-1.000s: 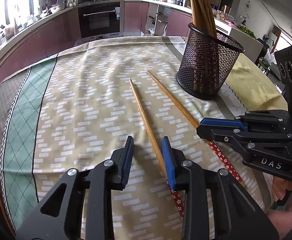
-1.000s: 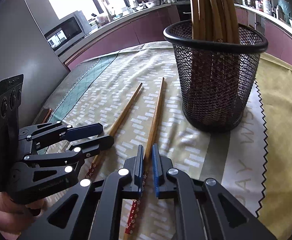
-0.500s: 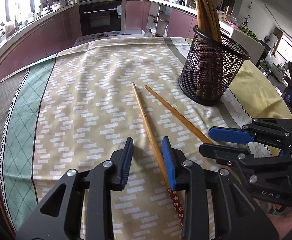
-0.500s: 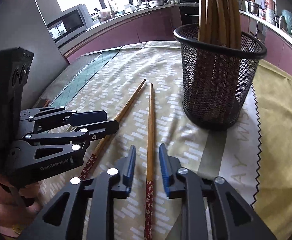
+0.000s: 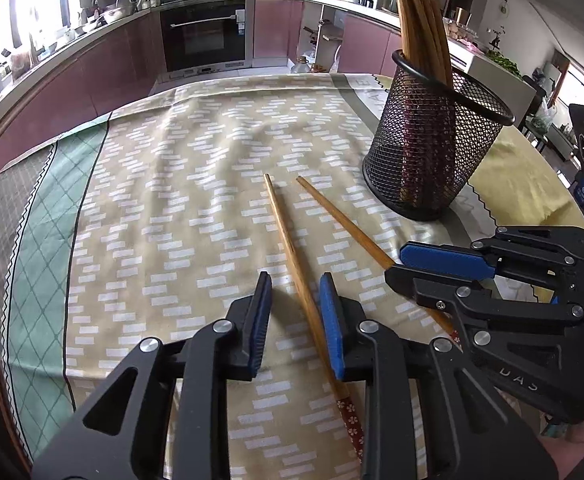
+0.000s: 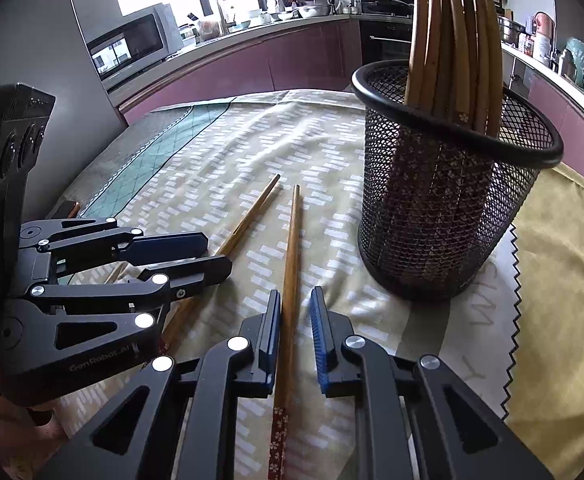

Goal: Organize utensils
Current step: 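Close the right tool on a chopstick while the left tool grasps the other chopstick, then lift both held chopsticks upright and carry both tools over the mesh cup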

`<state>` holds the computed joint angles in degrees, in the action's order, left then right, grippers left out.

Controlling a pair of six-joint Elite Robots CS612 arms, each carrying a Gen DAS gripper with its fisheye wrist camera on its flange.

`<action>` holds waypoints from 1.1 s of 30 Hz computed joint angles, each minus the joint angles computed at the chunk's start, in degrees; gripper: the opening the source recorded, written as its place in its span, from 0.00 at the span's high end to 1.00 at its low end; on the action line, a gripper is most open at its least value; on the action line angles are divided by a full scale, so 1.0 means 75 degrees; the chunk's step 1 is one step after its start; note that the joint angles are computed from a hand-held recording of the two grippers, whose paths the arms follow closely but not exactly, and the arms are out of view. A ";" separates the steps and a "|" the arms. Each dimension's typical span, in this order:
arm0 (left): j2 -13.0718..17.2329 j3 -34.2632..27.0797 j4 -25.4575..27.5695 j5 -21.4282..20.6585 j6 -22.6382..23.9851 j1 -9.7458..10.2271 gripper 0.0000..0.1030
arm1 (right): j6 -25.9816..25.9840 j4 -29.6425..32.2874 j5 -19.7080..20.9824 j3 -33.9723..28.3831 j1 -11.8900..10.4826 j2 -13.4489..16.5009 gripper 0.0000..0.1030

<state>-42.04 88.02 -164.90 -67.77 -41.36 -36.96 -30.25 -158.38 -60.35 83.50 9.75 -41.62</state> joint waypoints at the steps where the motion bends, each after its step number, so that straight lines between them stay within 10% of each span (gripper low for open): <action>1: 0.0009 -0.0017 0.0016 0.0013 -0.0010 0.0001 0.78 | 0.0022 -0.0006 0.0005 -0.0006 -0.0003 0.0005 0.89; 33: -0.0376 0.0546 -0.1004 0.0254 -0.0056 -0.0216 0.93 | 0.0221 -0.0321 0.1583 0.0480 -0.0492 -0.0355 0.94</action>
